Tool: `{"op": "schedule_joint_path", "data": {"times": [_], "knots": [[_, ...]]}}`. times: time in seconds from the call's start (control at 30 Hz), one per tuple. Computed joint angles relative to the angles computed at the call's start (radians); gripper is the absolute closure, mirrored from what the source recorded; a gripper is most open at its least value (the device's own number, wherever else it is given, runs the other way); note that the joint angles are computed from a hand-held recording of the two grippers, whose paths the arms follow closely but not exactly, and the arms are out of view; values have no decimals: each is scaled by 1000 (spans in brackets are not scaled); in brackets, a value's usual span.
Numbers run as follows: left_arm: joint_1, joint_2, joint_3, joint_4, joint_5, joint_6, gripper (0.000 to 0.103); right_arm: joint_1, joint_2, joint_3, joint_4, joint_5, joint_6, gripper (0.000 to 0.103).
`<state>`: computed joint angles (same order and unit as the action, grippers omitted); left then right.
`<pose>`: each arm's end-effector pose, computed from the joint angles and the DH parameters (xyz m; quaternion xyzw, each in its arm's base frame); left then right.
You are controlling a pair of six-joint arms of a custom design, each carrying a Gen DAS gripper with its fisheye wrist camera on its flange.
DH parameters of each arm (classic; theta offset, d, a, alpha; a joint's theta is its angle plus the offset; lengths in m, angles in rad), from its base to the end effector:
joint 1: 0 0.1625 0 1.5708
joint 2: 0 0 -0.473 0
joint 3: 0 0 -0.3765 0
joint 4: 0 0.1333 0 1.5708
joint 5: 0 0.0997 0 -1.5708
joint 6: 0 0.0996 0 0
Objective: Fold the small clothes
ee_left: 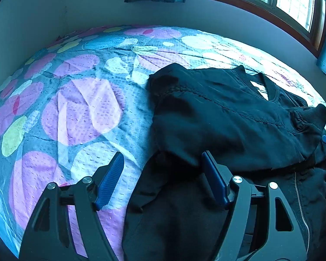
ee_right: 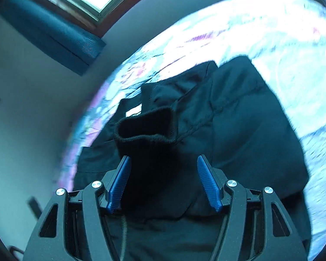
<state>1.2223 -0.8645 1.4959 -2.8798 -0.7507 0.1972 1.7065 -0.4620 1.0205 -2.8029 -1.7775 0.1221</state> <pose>-0.0559 -0.7576 0.3097 0.1055 0.8687 -0.3323 0.3519 0.2311 -0.8581 0.1598 -0.0277 -0.9390 0.3385 0.0543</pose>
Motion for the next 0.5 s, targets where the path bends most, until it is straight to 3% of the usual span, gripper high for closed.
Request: {"op": "schedule_joint_path", "data": {"times": [0.13,0.23,0.3,0.37,0.43,0.5], "knots": [[7,-2,-6,26,-7,-25,28,-29,-23,56,-19,125,45,40],[8,-1,-7,26,-6,-27,27,-31,-27,76,-48,146,31,40],[10,2,-11,31,-4,-30,25,-28,-17,58,-31,115,35,40],[12,3,-14,40,-6,-38,25,-20,2,25,8,65,8,50],[12,3,-14,42,-3,-43,25,-5,24,-19,69,-8,-30,77],[13,2,-13,40,-1,-40,25,8,39,-42,68,-51,-65,87]]}}
